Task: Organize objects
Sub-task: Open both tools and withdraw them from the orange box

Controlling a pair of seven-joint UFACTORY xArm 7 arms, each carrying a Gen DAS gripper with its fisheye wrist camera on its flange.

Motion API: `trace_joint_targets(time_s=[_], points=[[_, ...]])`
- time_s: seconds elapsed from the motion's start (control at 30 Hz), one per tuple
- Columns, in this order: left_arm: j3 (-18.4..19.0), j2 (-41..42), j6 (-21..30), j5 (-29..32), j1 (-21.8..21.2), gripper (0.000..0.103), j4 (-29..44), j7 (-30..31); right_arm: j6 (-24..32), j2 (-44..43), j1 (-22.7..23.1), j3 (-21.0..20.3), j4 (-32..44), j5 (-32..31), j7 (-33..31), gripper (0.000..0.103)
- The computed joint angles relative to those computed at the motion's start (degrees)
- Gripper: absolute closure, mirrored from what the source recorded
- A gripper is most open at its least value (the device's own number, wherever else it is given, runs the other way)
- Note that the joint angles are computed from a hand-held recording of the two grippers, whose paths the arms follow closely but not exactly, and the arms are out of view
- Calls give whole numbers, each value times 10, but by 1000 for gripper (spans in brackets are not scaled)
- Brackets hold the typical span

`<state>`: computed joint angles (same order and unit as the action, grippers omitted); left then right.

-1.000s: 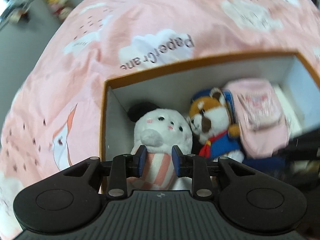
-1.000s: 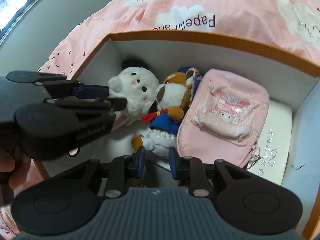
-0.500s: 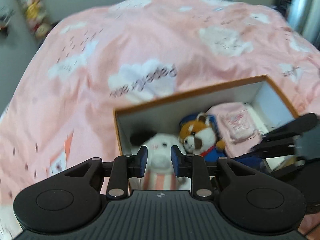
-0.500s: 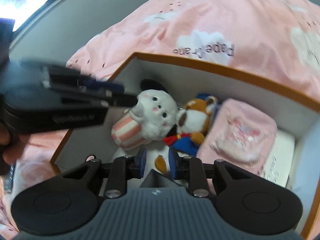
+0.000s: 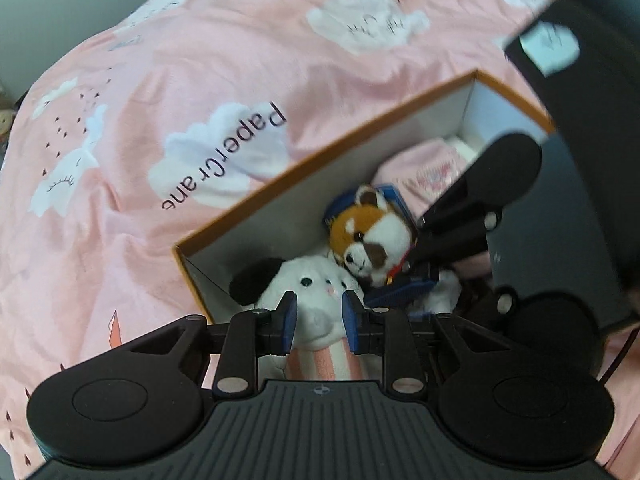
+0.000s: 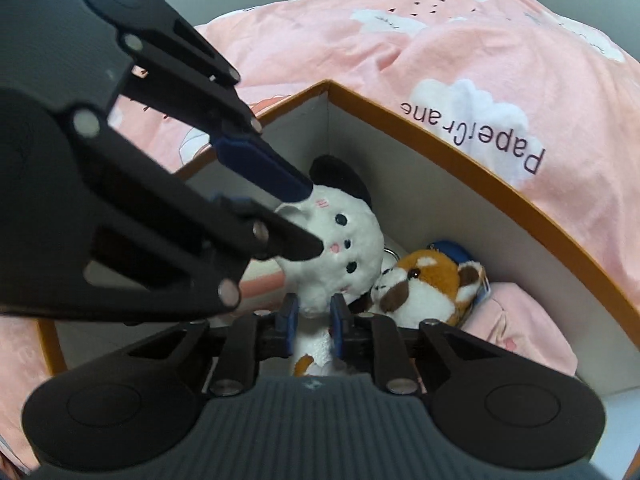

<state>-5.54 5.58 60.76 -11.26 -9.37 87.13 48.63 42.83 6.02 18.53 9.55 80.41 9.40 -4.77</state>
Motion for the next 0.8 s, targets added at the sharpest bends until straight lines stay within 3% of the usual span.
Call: trace_joint_targets(time_s=[0.2, 0.57, 0.7, 0.8], points=[[1, -2, -7, 36, -3, 79, -17, -1, -33, -8, -2, 2, -23, 6, -54, 98], [4, -21, -9, 32, -1, 81, -36, -13, -88, -22, 14, 0, -55, -132, -114, 99], [5, -7, 26, 15, 3, 84, -15, -18, -83, -10, 15, -9, -51, -180, -59, 101], [3, -25, -8, 28, 0, 85, -48, -7, -83, -10, 5, -9, -50, -131, -48, 100]])
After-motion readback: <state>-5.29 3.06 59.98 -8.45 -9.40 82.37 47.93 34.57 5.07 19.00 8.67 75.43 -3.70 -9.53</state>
